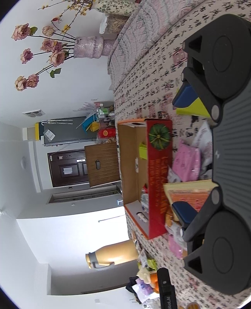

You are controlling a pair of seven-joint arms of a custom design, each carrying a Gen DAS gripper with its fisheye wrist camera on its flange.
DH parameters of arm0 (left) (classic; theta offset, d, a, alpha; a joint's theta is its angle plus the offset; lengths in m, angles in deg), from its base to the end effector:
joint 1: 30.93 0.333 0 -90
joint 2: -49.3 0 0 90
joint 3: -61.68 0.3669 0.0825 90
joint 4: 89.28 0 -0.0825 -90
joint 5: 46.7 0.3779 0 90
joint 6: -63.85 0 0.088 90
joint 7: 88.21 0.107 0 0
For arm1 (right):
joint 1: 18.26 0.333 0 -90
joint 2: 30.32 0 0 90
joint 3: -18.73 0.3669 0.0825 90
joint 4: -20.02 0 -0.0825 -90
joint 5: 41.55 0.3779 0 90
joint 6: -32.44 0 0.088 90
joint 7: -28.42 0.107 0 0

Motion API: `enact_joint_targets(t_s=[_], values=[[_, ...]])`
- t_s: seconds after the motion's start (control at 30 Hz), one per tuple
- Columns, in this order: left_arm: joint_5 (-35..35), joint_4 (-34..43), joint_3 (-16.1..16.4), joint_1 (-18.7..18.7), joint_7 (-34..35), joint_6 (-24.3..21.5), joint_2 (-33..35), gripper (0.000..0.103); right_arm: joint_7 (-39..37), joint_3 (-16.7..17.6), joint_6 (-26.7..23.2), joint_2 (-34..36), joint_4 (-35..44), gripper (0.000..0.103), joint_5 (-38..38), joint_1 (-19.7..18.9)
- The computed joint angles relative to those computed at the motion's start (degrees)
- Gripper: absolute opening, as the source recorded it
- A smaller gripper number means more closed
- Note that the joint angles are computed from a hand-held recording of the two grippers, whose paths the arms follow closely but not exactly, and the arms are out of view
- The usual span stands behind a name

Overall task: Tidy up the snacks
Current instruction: 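Withdraw both tools from the box back over the snack pile, then grasp the bread-snack bag with the left gripper while the right grasps the second green bar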

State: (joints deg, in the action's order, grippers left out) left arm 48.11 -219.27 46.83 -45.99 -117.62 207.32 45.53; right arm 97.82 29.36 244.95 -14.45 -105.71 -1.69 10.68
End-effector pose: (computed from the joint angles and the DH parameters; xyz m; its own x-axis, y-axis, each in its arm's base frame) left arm 0.4492 -0.2687 0.4643 0.2151 -0.9762 0.0271 -0.4109 -0.1156 -0.9043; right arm 0.5101 0.2992 0.4458 0.2537 -0.9584 -0.1306 -0.4375 0.0067 -0.8992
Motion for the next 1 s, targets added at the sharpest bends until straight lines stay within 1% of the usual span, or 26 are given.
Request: enact_joint_targets(t_s=[0.1, 0.23, 0.37, 0.43, 0.73, 1.0], values=[[-0.26, -0.72, 0.06, -0.07, -0.07, 1.21, 0.38, 0.103, 1.58, 0.53, 0.0, -0.51, -2.15, 0.103, -1.2, -0.63], [-0.54, -1.43, 0.23, -0.15, -0.47, 3.23, 1.19, 0.103, 0.76, -0.16, -1.27, -0.45, -2.89, 0.103, 1.08, 0.3], [-0.52, -2.23, 0.33, -0.35, -0.88, 4.64, 1.65, 0.103, -1.45, -1.27, -2.65, -0.17, -2.35, 0.103, 5.04, 1.74], [-0.81, -2.58, 0.34, -0.44, -0.73, 5.34, 1.74, 0.103, -2.08, -1.31, -2.34, -0.26, -2.54, 0.103, 5.97, 2.02], [-3.65, -2.89, 0.19, -0.94, 2.86, 9.32, 2.23, 0.103, -0.78, -0.51, -1.92, -0.8, -3.77, 0.103, 5.07, 1.21], [-7.08, -2.73, -0.2, -1.97, 6.72, 11.7, 3.78, 0.103, 3.04, 0.56, -1.18, -1.75, -6.8, 0.103, 1.41, 0.13]])
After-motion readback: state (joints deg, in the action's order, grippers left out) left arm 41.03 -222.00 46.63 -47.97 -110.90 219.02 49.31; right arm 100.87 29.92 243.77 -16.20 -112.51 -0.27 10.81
